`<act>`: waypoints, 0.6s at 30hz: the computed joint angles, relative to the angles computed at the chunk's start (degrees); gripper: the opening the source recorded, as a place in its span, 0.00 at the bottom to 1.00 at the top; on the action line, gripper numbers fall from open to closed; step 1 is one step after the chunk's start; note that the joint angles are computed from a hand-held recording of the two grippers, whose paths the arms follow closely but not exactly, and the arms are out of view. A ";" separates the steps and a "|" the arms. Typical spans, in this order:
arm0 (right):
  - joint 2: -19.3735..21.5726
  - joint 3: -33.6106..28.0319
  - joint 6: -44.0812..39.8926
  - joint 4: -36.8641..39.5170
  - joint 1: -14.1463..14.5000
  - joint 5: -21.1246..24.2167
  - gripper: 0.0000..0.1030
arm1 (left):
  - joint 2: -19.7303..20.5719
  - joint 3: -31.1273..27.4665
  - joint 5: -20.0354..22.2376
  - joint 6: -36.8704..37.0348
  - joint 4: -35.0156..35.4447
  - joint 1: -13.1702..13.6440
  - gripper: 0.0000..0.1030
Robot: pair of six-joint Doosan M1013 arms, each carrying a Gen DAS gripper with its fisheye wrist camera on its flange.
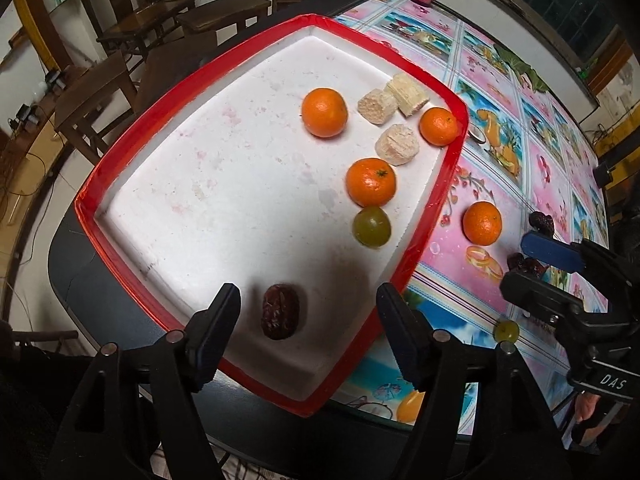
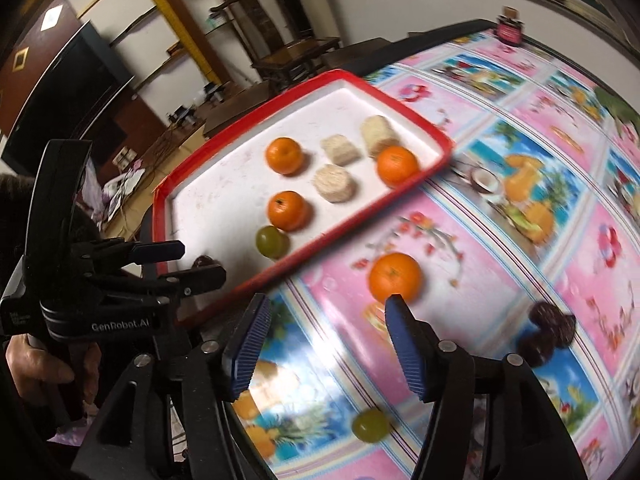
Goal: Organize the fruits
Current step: 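Withdraw both open tools from the tray toward the remaining fruit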
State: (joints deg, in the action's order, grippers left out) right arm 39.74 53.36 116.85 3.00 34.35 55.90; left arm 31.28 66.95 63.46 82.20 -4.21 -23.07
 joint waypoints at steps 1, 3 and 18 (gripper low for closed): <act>-0.50 0.78 0.62 -0.27 -0.05 -0.41 0.60 | -0.05 0.00 0.04 0.13 -0.06 -0.09 0.68; -2.00 3.19 2.31 -1.04 -0.15 -1.71 0.62 | -0.19 -0.05 0.11 0.49 -0.25 -0.29 0.68; -10.13 17.02 13.04 -5.10 -0.52 -5.33 0.62 | -1.04 -0.32 0.04 6.04 -3.85 -2.48 0.68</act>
